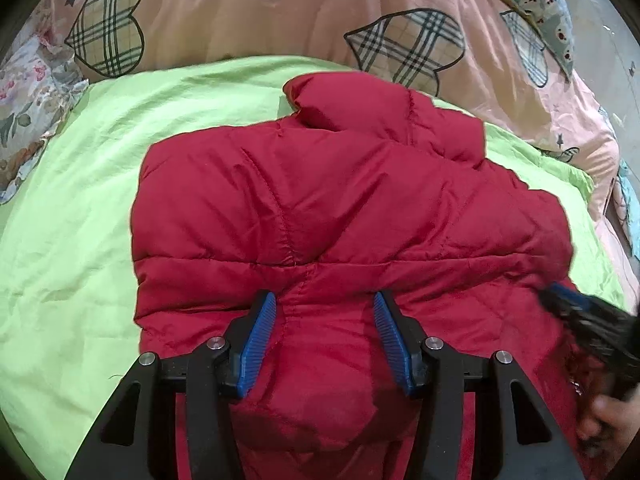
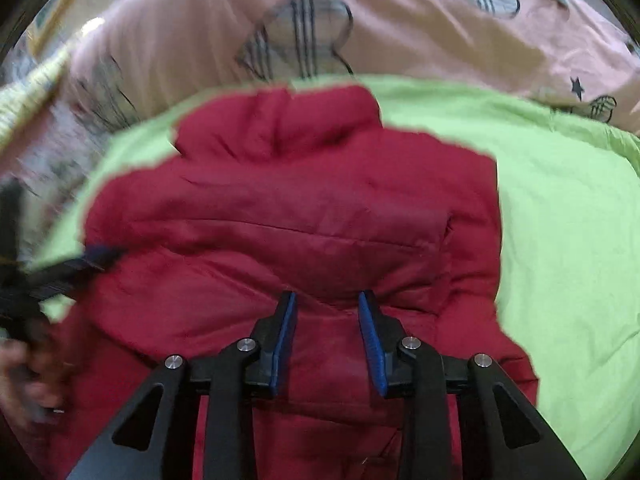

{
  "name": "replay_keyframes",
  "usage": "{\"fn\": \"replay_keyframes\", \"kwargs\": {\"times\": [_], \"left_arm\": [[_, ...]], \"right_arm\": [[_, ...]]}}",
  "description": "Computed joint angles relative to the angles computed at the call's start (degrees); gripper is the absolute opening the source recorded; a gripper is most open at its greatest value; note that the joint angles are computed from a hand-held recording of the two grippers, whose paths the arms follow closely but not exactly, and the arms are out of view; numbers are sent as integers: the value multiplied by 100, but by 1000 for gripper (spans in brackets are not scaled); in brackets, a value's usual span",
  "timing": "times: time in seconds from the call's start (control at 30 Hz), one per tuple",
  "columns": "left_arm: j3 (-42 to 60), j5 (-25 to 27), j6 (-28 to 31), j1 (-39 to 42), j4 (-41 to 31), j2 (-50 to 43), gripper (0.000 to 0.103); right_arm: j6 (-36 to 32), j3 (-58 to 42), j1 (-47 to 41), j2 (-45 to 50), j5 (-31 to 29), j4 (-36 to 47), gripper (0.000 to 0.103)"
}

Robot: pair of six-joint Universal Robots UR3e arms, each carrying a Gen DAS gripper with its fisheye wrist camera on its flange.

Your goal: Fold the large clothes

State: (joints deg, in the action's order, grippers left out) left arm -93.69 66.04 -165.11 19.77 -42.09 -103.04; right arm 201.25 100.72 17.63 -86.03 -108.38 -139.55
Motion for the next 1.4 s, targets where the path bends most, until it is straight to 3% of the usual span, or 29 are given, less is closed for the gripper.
{"fn": "replay_keyframes", "kwargs": {"times": [0.1,0.17,0.47,0.77,0.87,0.97,1.0,1.13,1.4], "left_arm": [[-434,-519,199,327,-135,572,51],[-578,-571,272,407,-168,741,51],[-524,61,190,122,193,234,50],[-362,205,69,21,110,141,50],[-297,-142,139,270,-422,389,51],[-434,-430,358,564,-859,841,61],[-553,-522,464,680,-977,1052,67],[-1037,-821,1198,1322,-1986,2141,68],[-1596,-1181,3136,3142,-4667,4134,72]], "right_arm": [[-9,186,-100,-97,78,-167,34],[2,193,-94,-92,80,-173,34],[49,170,-57,-41,29,-217,34],[260,142,-59,-263,114,24,34],[467,317,-163,-815,479,288,37],[629,400,-133,-1317,533,668,47],[684,401,-121,-1514,569,900,52],[737,499,-351,-2399,1233,1894,62],[1787,593,318,-3558,558,3395,72]]}}
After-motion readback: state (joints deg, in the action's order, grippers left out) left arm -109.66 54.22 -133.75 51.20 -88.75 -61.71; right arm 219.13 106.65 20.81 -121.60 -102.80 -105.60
